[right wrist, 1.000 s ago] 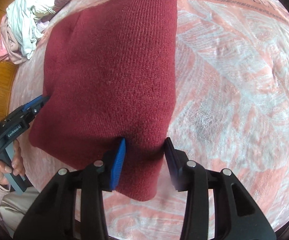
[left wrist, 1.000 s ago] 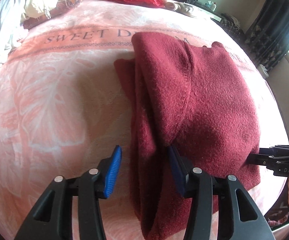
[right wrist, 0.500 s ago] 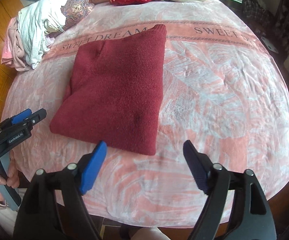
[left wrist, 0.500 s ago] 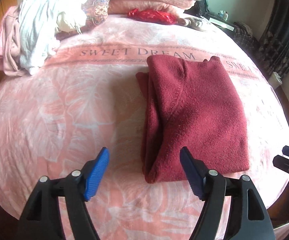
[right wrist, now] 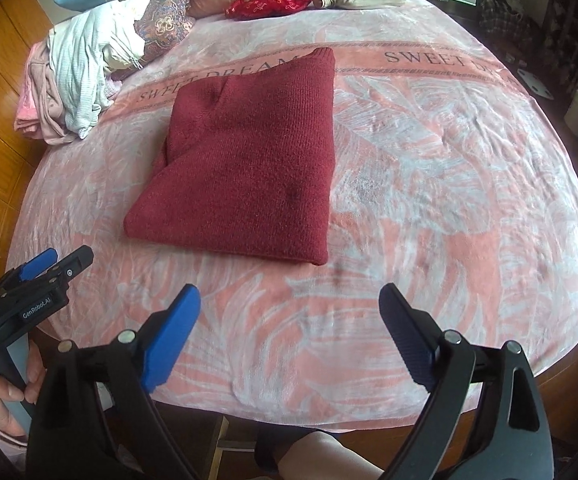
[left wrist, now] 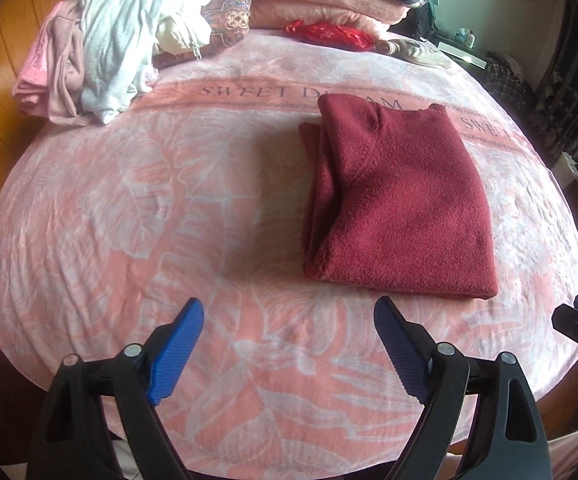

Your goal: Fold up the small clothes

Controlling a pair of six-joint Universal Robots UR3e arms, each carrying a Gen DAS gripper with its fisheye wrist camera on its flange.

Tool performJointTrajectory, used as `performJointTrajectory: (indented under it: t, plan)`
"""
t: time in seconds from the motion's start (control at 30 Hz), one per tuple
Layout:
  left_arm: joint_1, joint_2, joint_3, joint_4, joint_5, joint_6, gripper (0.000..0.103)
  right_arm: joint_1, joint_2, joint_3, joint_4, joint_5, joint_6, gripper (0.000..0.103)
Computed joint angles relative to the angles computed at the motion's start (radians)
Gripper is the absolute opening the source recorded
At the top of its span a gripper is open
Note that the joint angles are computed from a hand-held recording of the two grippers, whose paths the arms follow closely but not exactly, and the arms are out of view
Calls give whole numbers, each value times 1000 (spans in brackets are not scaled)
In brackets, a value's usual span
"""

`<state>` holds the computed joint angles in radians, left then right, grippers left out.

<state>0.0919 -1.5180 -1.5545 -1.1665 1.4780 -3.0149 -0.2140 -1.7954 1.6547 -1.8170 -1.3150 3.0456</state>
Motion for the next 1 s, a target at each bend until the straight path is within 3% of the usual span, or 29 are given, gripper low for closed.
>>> performJointTrajectory:
  t: [0.23, 1.0]
  plan:
    - [6, 28, -14, 14, 5, 13, 88, 57, 8, 0, -41, -47, 27, 91]
    - [-59, 14, -13, 77, 26, 25, 88, 81, 22, 4, -42, -57, 2, 92]
